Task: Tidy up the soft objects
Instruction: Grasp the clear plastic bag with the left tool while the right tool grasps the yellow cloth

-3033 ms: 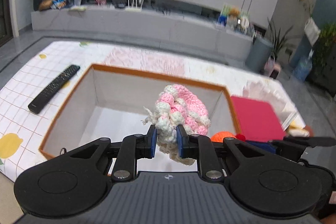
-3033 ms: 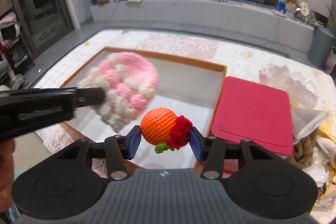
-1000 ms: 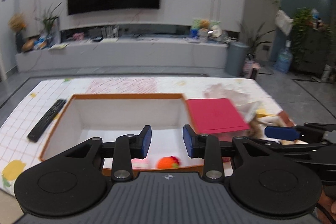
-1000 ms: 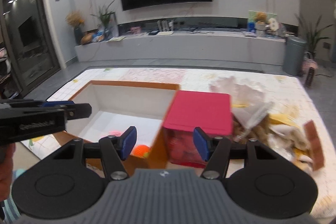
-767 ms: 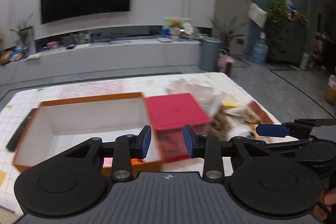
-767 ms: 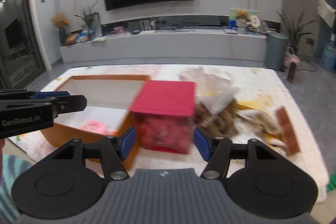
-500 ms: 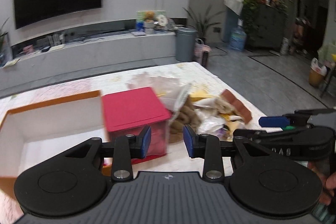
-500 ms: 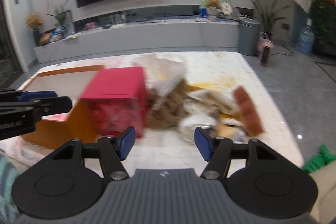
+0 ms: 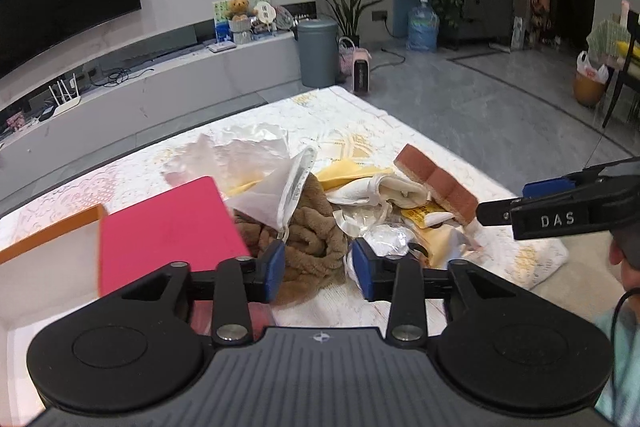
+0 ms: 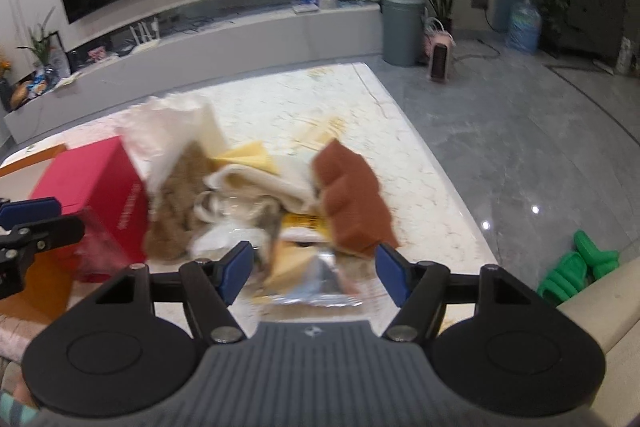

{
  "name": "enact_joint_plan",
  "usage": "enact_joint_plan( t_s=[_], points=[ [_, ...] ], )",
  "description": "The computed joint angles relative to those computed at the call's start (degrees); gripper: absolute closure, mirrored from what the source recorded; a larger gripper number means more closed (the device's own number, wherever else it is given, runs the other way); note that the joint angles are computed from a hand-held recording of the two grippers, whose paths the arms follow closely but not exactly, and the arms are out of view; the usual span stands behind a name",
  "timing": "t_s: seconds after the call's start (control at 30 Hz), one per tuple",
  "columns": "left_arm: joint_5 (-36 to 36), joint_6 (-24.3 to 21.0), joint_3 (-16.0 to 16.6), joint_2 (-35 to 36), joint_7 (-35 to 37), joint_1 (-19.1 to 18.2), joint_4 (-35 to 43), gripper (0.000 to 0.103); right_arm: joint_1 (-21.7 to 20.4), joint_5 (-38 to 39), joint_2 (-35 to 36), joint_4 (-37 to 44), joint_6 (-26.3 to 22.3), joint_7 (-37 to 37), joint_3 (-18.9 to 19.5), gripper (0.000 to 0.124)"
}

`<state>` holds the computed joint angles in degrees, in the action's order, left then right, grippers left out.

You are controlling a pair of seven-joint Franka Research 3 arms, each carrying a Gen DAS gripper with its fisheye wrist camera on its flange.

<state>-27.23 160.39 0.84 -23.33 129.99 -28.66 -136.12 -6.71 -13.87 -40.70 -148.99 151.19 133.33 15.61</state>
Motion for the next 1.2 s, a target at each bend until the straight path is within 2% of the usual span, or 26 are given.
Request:
enact_joint_plan(
  t_s=[0.1, 0.17, 0.27, 0.37, 0.53, 0.77, 0.83, 0.87, 0.9, 0.93, 1.0, 1.1, 1.2],
  points=[
    [4.5, 0.8, -2.9, 4.1, -2.5, 2.5, 2.9, 0.051, -0.3, 1.1, 3.3, 0.8, 1.3, -0.6, -2.0, 0.057],
    [8.0, 2.1, -4.8, 6.8, -4.4, 4.4, 4.6, 0.050, -1.6, 0.0, 5.9, 1.9, 2.2, -0.7, -1.8, 0.057],
    [11.1, 3.5, -6.1, 9.5, -5.4, 5.6, 6.5, 0.050, -3.0, -2.3, 9.1, 3.4, 3.3, -0.2, -1.4, 0.057],
    [12.0, 3.1, -6.5, 12.2, -4.3, 6.0, 9.0, 0.050, -1.5, -2.1, 11.4, 3.8, 7.1, -2.3, -3.5, 0.057],
    [14.5, 2.8, -9.0, 17.0, -4.6, 8.5, 13.4, 0.046, -2.2, -2.4, 14.6, 5.9, 12.9, -4.4, -4.2, 0.057],
    [17.1, -2.3, -12.3, 22.6, -10.7, 12.4, 20.3, 0.046, -1.9, -1.6, 22.4, 11.7, 17.2, -8.5, -4.8, 0.057],
    [16.7, -2.8, -12.9, 23.4, -11.2, 13.2, 21.1, 0.057, 0.2, 0.2, 24.1, 12.7, 17.5, -10.8, -6.5, 0.058],
    [14.5, -3.7, -13.1, 23.5, -10.0, 13.6, 21.6, 0.072, 1.3, 1.3, 24.9, 13.3, 17.6, -12.2, -7.4, 0.058],
    [12.4, -4.8, -13.2, 23.6, -8.9, 13.9, 22.1, 0.080, 2.6, 2.6, 25.5, 13.6, 17.7, -13.8, -8.3, 0.058],
    [12.2, -4.9, -13.3, 23.5, -8.8, 14.2, 22.0, 0.082, 3.6, 3.8, 26.1, 14.1, 17.8, -15.5, -9.1, 0.058],
    [13.4, -3.3, -13.4, 22.7, -9.3, 14.6, 21.0, 0.095, 5.7, 6.2, 27.3, 14.9, 18.2, -19.0, -10.6, 0.058],
    [13.3, -3.4, -13.0, 21.5, -9.9, 14.9, 20.7, 0.099, 8.7, 10.5, 29.3, 16.5, 18.2, -25.0, -12.5, 0.057],
    [18.3, -2.8, -12.7, 21.2, -14.4, 15.4, 21.1, 0.099, 9.8, 12.3, 32.1, 19.3, 16.5, -29.0, -13.0, 0.055]
  ],
)
